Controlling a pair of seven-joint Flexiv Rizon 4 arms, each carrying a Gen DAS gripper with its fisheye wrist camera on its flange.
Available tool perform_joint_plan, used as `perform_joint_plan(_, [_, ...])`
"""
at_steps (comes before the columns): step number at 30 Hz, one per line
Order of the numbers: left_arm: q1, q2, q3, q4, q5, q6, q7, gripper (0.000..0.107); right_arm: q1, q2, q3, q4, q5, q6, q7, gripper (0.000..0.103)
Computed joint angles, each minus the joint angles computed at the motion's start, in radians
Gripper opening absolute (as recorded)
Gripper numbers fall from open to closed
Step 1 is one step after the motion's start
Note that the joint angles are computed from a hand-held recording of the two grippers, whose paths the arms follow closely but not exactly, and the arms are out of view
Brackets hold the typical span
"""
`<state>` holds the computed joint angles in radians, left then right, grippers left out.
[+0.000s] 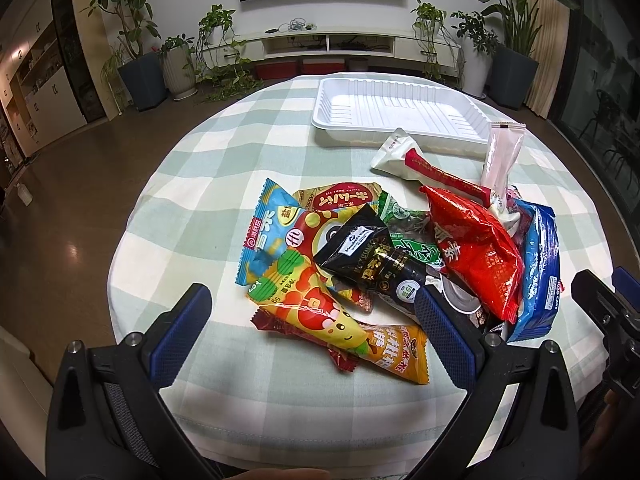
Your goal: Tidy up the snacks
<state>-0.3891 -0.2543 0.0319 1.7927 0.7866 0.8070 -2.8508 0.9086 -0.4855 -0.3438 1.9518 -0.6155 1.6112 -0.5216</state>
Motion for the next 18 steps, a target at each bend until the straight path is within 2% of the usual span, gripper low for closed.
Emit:
perform_joint_plan(4, [0.001, 0.0, 0.0, -0.001, -0.002, -0.001, 0.003, 0.103, -0.016, 0.005, 0.023, -0.002, -0.005, -0.024, 0.0, 0.103])
perform_joint_plan(18, [0.002, -0.004, 0.001, -0.001, -0.01, 0.001, 0.009, 0.103, -0.165, 0.01, 0.189, -0.042, -0.098, -0.12, 0.031, 0.103])
